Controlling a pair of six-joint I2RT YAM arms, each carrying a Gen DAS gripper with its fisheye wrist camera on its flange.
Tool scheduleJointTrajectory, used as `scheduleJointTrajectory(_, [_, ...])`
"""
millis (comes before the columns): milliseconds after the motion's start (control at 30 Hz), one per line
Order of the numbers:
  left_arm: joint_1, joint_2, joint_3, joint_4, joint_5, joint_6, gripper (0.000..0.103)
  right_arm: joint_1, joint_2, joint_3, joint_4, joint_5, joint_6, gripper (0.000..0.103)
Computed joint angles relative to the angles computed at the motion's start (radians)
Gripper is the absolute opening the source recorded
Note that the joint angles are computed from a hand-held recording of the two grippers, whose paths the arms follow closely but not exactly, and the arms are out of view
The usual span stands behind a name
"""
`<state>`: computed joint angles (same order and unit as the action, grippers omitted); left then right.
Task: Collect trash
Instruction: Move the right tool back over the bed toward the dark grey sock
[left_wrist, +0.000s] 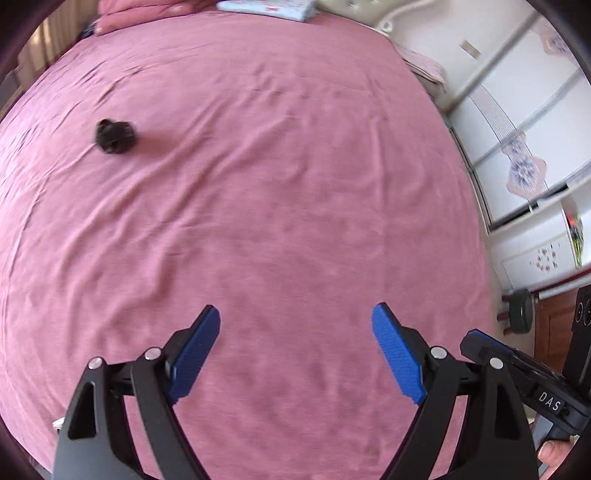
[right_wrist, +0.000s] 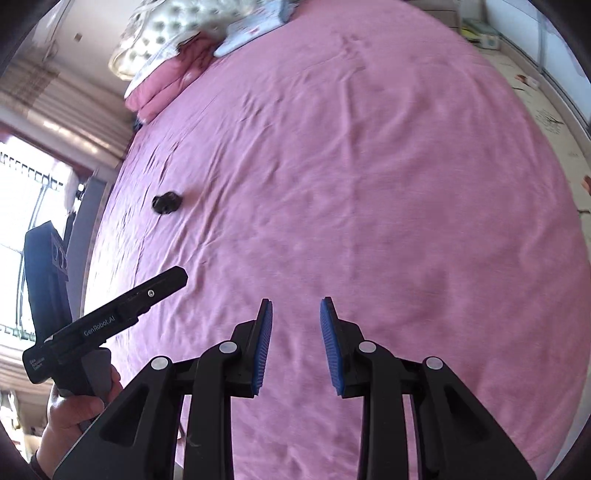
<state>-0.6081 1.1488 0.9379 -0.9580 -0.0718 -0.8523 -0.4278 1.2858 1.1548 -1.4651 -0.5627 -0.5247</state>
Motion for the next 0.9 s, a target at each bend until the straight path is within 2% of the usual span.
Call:
scheduleJointTrajectory(67, [0.087,-0.059,-0.038,-0.019,0.018,0.052,0.084,0.133,-0.041,-0.037,0.057,-0.004,0.121,0.028])
scheduleJointTrajectory(233, [0.41,-0.181,-0.129,-0.051,0.116,0.285,0.084,0.491,-0.069,-0.115,0.274,0.029,0.452,0.028])
scheduleJointTrajectory(267, [0.483,-0.189,-0.142,-0.053,0.139,0.343,0.085,0.569,-0.052,-0.118,0.327,0.04,0.525,0.028])
scheduleJointTrajectory(400, [0.761,-0.172,-0.17,-0.039,0.215,0.548,0.085,0.758,0.04,-0.09,0.472,0.066,0.687,0.029])
scheduleJointTrajectory(533, [1.017,-0.1,-0.169,-0.003,0.288,0.731,0.086,0.897,0.179,-0.011,0.58,0.097,0.781,0.034])
scheduleJointTrajectory(633, [1.141,-0.012,-0.153,0.05,0.312,0.823,0.088,0.964,0.301,0.072,0.641,0.126,0.828,0.042])
scheduleJointTrajectory(767, [1.231,0.144,-0.103,0.136,0.321,0.884,0.088,1.01,0.442,0.18,0.684,0.139,0.856,0.043])
scheduleJointTrajectory(900, [1.274,0.268,-0.063,0.23,0.292,0.897,0.091,1.048,0.595,0.299,0.729,0.149,0.855,0.045])
